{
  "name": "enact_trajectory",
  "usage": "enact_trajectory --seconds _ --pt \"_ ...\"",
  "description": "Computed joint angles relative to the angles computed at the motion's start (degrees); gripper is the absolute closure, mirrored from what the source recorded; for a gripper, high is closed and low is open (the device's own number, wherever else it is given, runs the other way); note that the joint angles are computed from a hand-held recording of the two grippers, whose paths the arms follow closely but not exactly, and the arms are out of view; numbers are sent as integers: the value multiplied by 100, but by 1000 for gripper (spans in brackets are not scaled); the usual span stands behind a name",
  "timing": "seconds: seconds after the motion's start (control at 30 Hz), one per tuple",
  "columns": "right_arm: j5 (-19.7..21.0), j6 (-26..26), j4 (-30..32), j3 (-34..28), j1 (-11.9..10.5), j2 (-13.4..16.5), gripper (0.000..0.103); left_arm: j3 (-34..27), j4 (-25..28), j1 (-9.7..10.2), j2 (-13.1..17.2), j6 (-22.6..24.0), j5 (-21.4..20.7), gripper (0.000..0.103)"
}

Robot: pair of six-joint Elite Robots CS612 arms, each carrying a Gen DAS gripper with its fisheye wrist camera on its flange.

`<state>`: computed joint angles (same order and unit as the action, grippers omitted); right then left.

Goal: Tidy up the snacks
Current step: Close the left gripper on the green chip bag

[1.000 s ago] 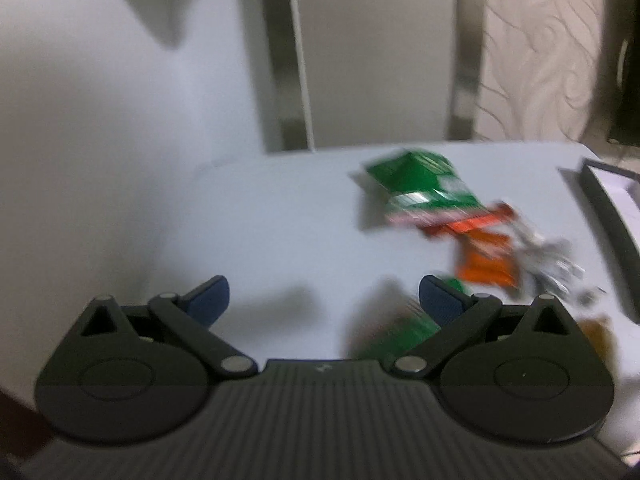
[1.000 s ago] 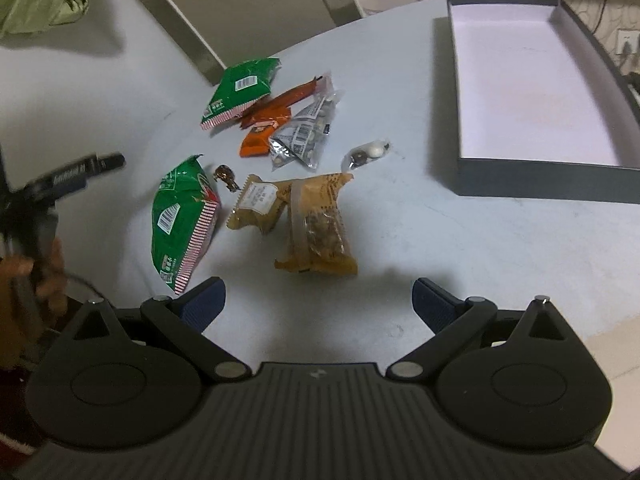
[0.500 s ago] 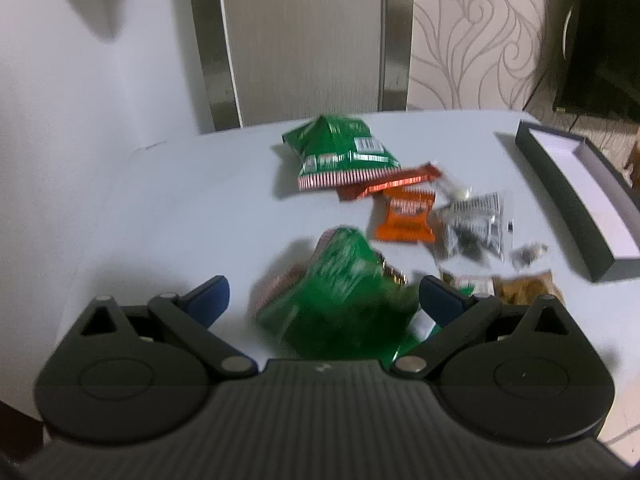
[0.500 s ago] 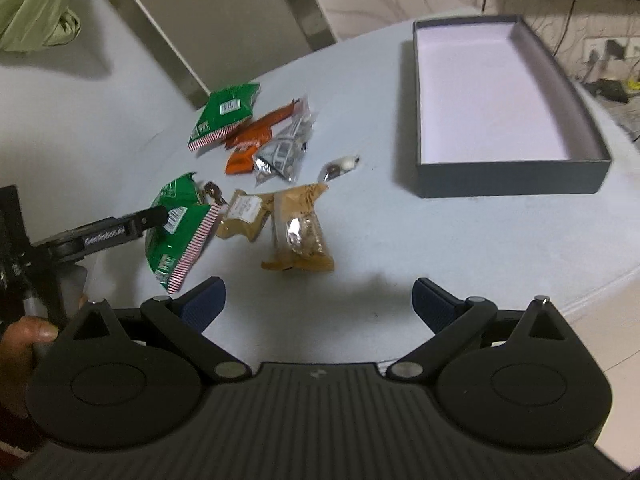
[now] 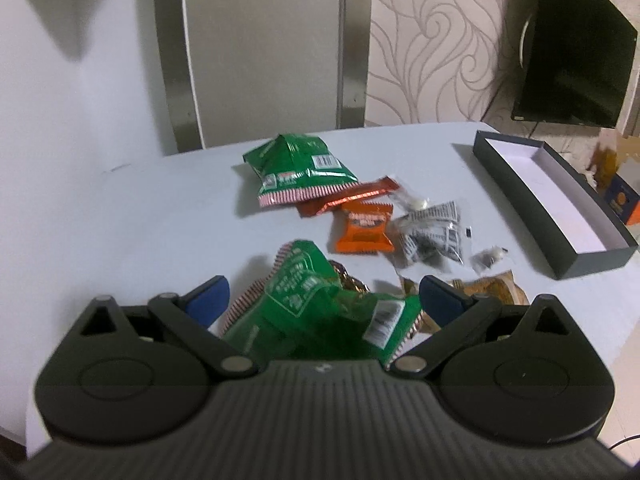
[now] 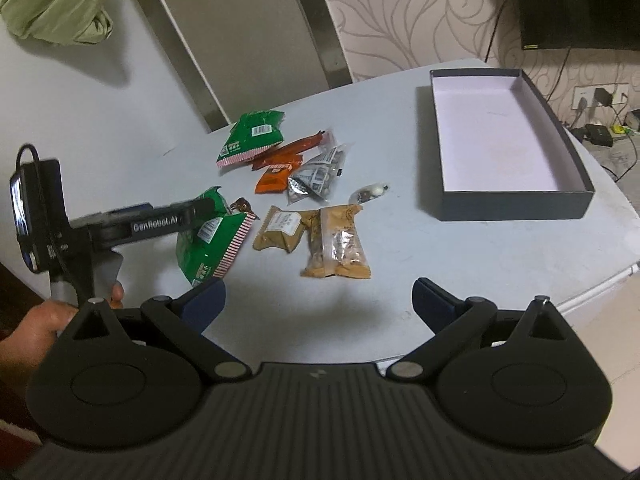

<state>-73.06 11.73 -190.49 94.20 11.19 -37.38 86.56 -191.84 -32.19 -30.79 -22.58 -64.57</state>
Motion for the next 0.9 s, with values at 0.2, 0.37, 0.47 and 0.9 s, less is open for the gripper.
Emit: enact_trajectory --seconds 0.2,0.37,0.47,0.9 --pt "-146 42 -62 75 20 -31 2 96 -500 65 95 266 -475 0" --pt "-227 106 -81 113 22 -41 2 91 -520 81 141 528 -552 0" --pt "-236 105 -67 106 21 -37 2 42 -441 103 175 691 -626 0" --pt "-214 42 16 51 39 -18 2 -469 -127 293 495 1460 -836 0"
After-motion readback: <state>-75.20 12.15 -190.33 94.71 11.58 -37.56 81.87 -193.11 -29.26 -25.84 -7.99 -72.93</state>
